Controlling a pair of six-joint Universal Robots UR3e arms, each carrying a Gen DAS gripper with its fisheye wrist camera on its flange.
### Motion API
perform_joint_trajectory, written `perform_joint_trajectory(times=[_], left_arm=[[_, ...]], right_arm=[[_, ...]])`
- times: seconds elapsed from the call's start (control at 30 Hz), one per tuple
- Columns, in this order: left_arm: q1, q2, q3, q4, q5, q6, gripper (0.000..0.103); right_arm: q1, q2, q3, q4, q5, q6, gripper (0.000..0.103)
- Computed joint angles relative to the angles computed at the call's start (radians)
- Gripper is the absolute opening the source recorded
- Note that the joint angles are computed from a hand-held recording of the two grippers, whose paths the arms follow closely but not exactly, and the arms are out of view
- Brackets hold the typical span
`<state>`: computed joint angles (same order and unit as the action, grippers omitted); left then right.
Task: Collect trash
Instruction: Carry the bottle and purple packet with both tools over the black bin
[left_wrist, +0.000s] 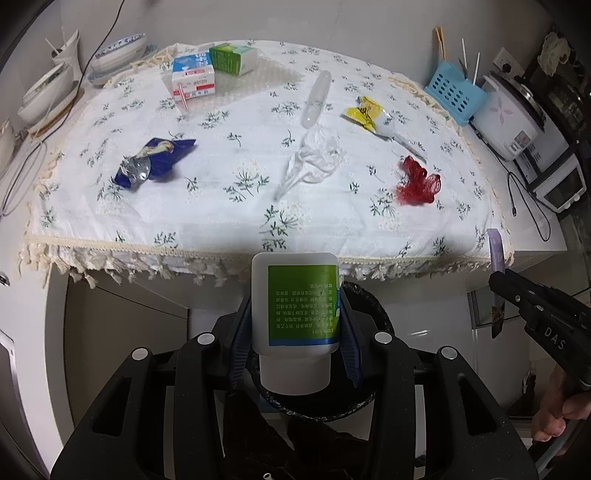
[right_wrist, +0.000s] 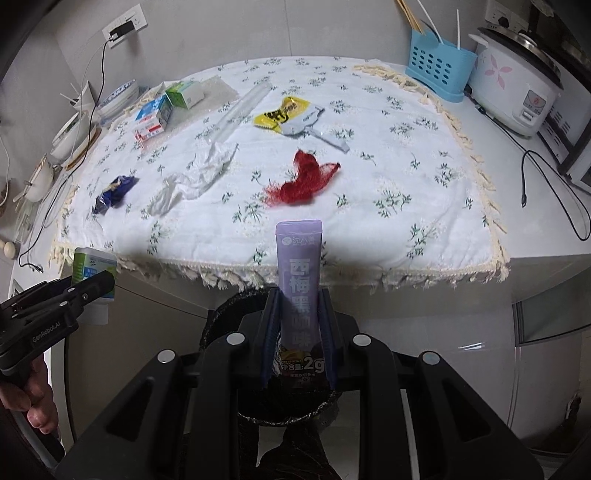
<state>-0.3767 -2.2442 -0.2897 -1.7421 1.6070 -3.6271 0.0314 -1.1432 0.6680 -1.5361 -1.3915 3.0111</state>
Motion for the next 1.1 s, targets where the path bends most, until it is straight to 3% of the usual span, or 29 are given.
perform_joint_trajectory(times=[0.2, 0.47, 1.1], left_arm=[[-0.029, 0.086, -0.245, 0.128, -0.012, -0.017, 0.041], [-0.06, 0.11, -0.409, 0.236, -0.038, -0.056, 0.041], [-0.102, -0.015, -0.399, 0.295, -0.008, -0.039, 0.041]], right_arm=[[0.004, -0.076, 0.21, -0.099, -0.007, -0.004, 0.02], [0.019, -0.138, 0.382, -0.187, -0.019, -0.016, 0.02], [0.004, -0.166, 0.56, -0.272, -0.059, -0.001, 0.02]])
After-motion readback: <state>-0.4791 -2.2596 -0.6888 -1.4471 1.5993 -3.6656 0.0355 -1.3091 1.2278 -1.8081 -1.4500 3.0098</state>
